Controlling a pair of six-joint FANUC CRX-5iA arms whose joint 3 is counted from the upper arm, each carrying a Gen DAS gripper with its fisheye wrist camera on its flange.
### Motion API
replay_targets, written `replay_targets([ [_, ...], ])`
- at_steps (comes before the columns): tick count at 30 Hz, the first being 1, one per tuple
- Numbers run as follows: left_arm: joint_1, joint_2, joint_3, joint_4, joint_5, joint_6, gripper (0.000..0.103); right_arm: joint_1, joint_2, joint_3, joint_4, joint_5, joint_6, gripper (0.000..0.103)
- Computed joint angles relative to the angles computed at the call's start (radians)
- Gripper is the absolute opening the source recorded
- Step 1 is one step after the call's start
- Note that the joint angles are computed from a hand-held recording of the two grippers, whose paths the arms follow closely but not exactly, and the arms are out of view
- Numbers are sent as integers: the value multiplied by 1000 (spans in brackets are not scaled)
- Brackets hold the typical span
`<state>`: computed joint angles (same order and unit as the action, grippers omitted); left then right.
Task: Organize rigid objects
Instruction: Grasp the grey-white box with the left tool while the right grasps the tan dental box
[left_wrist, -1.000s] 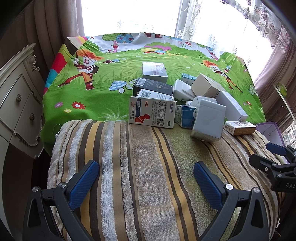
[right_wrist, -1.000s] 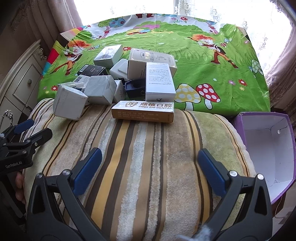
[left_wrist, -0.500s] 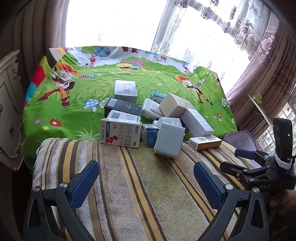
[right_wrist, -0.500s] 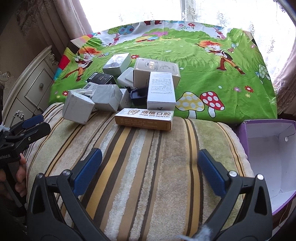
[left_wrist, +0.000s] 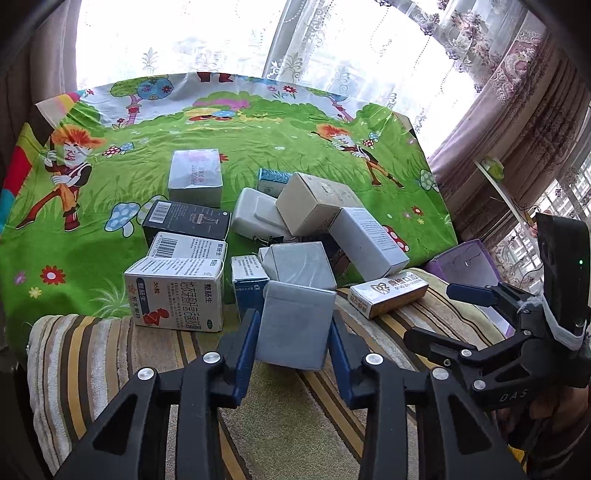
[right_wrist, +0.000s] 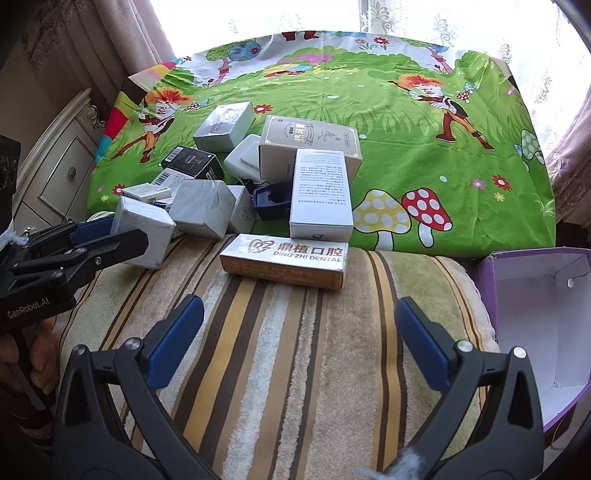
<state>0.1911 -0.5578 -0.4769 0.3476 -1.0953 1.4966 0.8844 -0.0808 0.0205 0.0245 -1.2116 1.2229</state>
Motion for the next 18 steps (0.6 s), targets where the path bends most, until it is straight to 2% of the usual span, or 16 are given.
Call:
replay_targets([
  [7,70,-65,-80,110,27,-48,35,23,58,46,33,-20,-8,103],
  [18,89,-87,-117,150,44,-62,35,24,139,101,60,-73,-53,101],
])
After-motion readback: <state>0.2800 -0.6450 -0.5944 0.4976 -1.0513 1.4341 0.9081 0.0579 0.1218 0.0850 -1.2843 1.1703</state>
